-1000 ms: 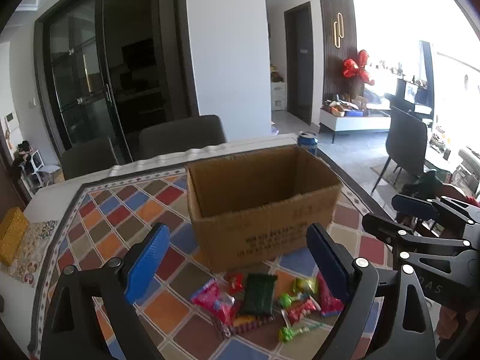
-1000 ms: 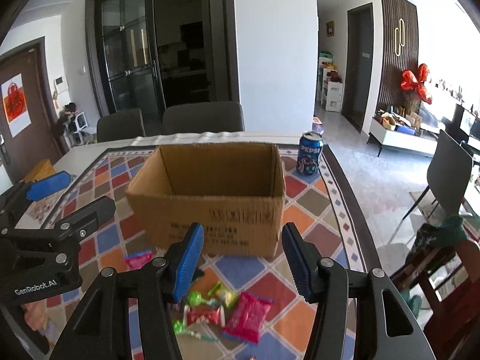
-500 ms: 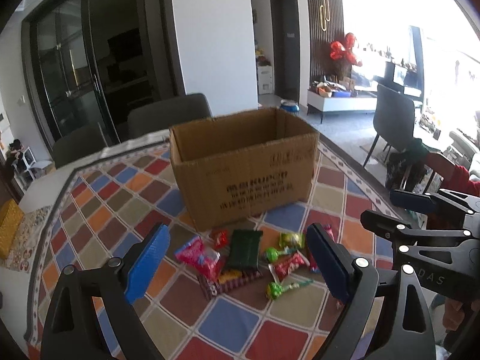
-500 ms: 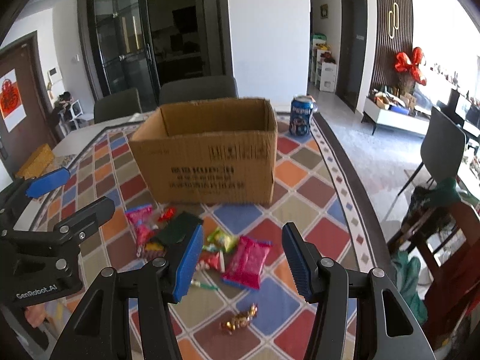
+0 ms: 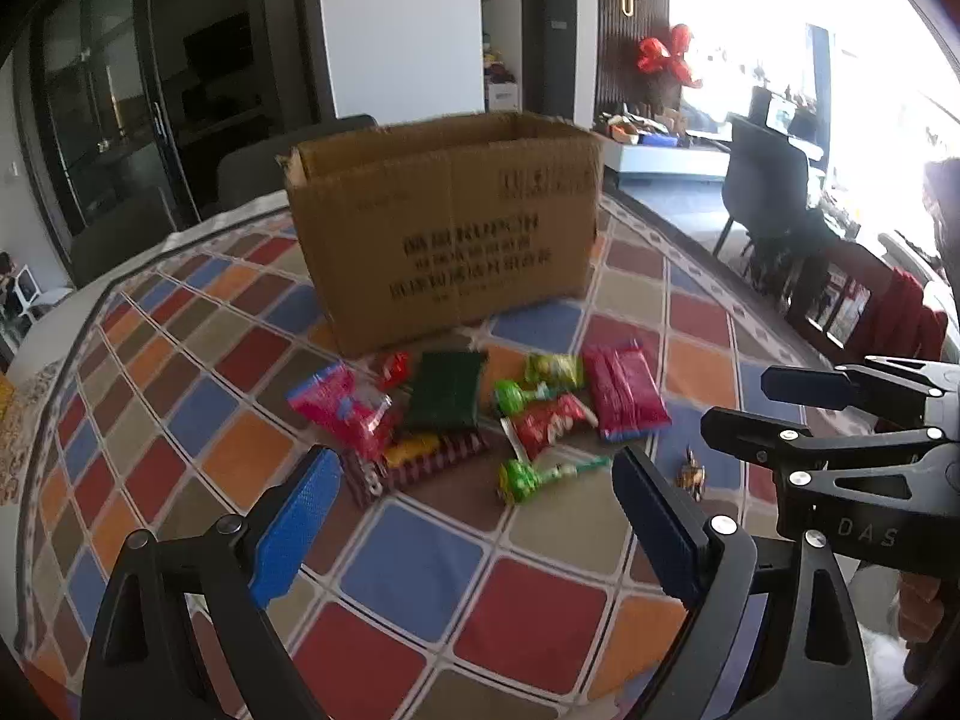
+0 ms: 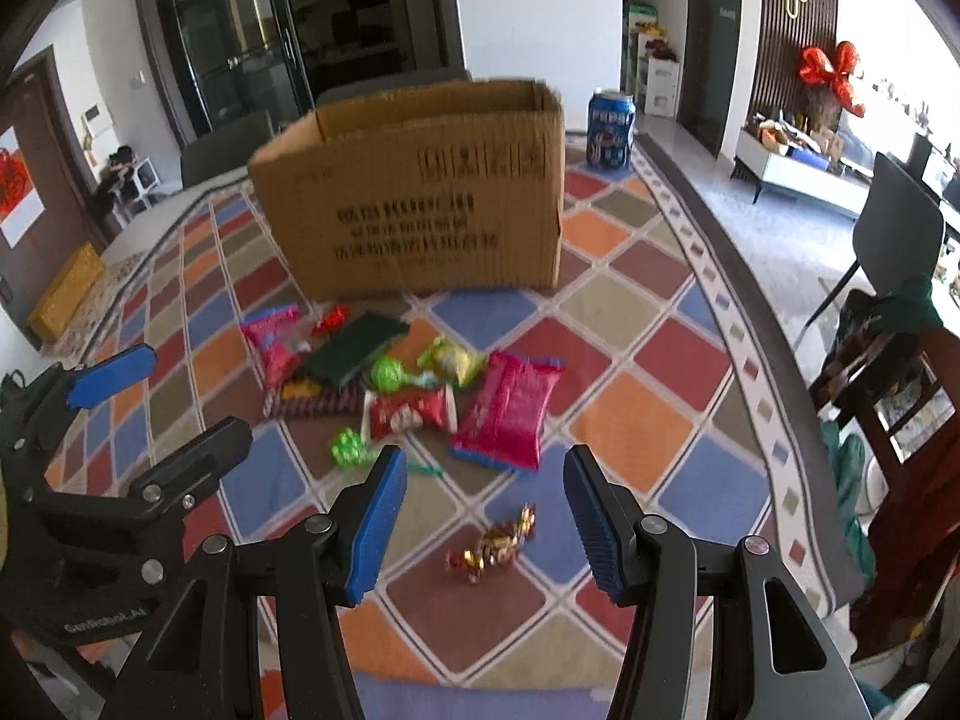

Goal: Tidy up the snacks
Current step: 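Withdraw both tools from the box back toward the snack pile, then grasp the gold wrapped candy with the right tool while the left tool grasps the green lollipop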

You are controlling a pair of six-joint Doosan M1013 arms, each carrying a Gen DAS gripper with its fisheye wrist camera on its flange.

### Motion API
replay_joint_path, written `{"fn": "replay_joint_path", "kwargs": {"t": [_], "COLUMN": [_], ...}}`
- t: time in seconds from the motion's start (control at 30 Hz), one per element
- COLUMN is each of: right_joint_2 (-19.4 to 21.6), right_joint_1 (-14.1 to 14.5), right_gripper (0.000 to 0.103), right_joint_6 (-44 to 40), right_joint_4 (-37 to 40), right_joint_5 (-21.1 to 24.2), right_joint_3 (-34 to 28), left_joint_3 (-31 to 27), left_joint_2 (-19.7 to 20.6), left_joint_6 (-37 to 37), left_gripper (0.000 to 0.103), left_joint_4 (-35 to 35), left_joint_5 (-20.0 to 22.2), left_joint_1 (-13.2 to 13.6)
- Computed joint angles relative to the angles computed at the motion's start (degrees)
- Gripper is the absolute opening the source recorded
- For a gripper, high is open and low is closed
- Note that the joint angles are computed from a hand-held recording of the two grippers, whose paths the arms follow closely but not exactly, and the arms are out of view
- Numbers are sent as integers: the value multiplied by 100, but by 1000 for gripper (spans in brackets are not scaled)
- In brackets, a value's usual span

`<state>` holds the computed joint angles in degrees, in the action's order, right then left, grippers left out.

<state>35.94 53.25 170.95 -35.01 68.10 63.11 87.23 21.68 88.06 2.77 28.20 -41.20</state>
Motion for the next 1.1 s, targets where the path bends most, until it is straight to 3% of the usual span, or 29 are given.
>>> {"fn": "replay_joint_path", "kwargs": {"t": [0.67,0.9,1.1], "right_joint_2": [44,74,77], "right_joint_1": [-134,-190,-236], "right_gripper": [55,48,42], "right_joint_6": [271,310,260], "right_joint_4": [1018,1164,1264], "right_joint_5": [-549,-653,-759], "right_joint_3": [354,404,459], "left_joint_3": [-39,-187,-431], "left_joint_2": [339,515,718], "left_joint_6": [278,703,975], "left_gripper": [88,79,70], "left_joint_4": [-311,-690,-1233], "left_joint_5": [133,159,473], "left_joint_1": [29,59,115]}}
